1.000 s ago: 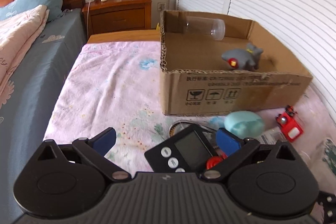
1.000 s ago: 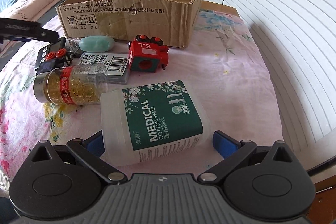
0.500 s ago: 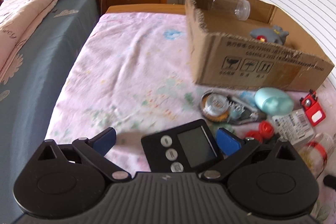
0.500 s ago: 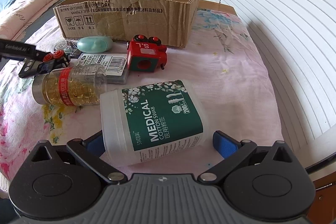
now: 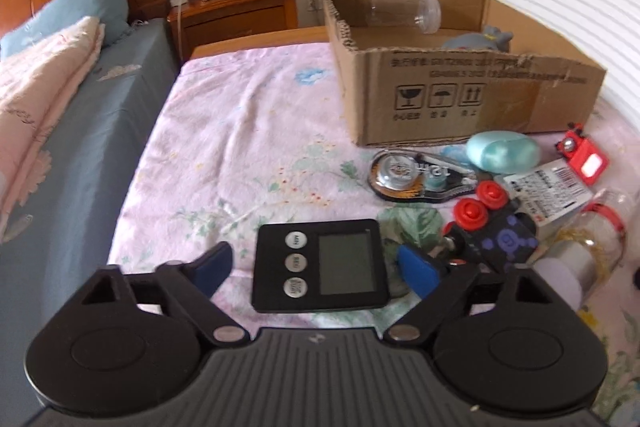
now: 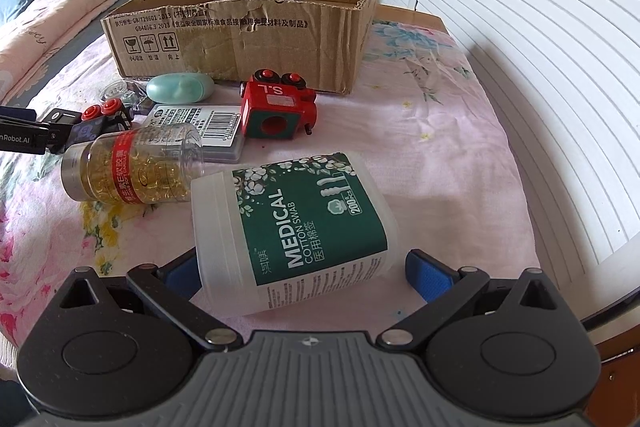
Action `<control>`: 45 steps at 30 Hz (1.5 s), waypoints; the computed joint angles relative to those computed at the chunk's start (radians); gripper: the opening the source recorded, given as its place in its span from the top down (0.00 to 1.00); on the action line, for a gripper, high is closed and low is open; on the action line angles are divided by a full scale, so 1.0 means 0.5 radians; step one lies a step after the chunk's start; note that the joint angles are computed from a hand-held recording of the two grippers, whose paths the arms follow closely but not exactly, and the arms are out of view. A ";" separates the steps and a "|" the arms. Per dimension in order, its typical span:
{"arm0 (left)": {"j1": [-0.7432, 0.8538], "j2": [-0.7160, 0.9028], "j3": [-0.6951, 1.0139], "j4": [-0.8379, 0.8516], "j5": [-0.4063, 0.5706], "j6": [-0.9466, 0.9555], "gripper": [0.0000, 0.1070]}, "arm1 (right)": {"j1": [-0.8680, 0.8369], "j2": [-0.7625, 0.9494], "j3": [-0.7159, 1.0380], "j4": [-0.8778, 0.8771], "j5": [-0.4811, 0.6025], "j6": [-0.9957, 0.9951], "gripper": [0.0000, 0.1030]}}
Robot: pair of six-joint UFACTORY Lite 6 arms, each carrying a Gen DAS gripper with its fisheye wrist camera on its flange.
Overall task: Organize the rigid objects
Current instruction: 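Grasp the swab tub with the right gripper while the left grasps the black timer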
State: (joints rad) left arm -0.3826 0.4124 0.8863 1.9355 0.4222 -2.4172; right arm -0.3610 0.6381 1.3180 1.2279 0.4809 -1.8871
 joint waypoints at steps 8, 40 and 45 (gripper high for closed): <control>-0.053 -0.008 -0.031 -0.011 0.057 -0.159 0.35 | -0.030 0.027 0.011 0.069 0.056 -0.132 0.00; 0.030 -0.326 -0.061 -0.510 -0.233 0.745 0.36 | 0.088 0.089 0.547 -0.942 0.389 0.747 0.16; 0.025 -0.434 0.004 -0.858 -0.271 1.223 0.36 | 0.066 0.054 0.569 -0.896 0.458 0.702 0.16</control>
